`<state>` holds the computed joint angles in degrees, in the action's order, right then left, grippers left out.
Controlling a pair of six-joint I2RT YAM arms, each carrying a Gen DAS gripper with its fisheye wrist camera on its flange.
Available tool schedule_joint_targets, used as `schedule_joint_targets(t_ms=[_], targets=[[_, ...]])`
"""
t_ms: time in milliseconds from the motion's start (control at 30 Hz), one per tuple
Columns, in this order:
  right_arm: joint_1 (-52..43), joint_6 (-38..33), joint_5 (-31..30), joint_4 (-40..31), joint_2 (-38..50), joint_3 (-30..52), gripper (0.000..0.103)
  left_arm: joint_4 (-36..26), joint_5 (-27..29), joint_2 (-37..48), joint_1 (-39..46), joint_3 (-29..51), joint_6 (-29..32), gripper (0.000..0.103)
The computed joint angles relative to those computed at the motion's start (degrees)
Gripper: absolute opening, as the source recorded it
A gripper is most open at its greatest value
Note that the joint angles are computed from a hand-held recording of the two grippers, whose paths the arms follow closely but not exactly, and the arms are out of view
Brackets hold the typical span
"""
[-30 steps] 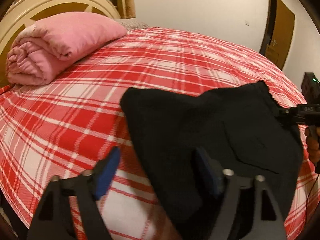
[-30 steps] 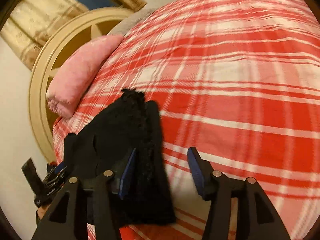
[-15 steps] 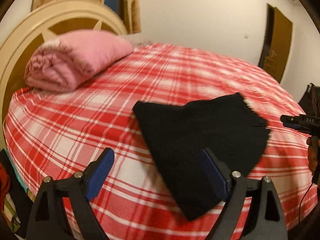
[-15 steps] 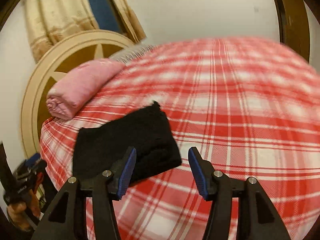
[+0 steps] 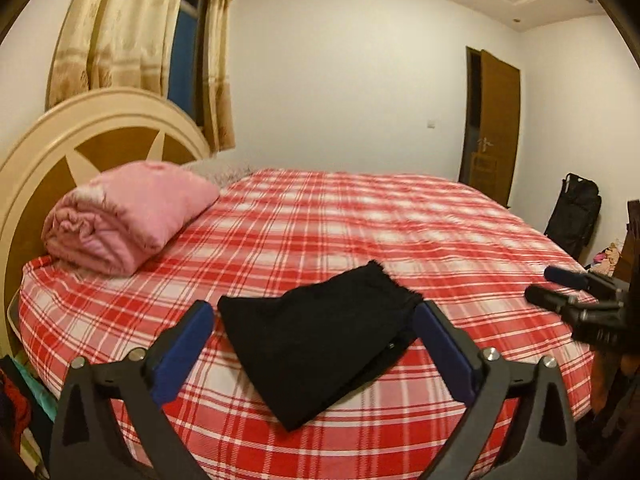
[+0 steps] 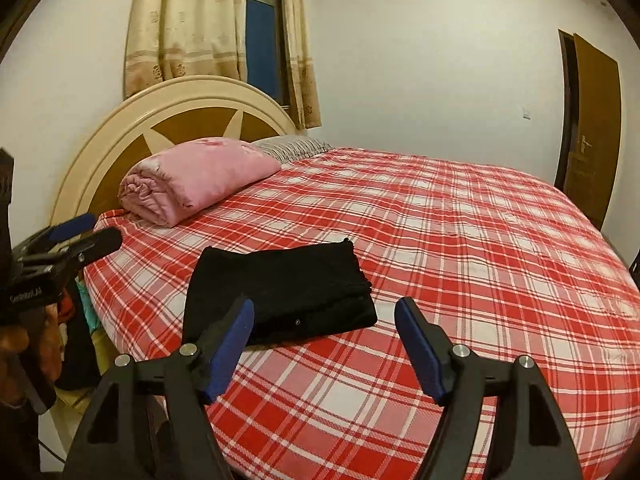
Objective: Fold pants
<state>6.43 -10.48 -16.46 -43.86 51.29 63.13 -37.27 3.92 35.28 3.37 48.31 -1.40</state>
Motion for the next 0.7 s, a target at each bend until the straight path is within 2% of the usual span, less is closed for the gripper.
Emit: schedule_joint_targets(t_ms=[400,700], targets=[[0.2,0.8,0.6,-0.6,-4.1,-0.1,0.074,-2.0,-7.3,-2.6,-8.2,1.2,-2.8,0.103],[0.3,0.5,0.6,-1.0,-5.1,-0.2,0.074,-2.2,-9.7,-3.0,-10.5,1.4,-3.6,0.103]])
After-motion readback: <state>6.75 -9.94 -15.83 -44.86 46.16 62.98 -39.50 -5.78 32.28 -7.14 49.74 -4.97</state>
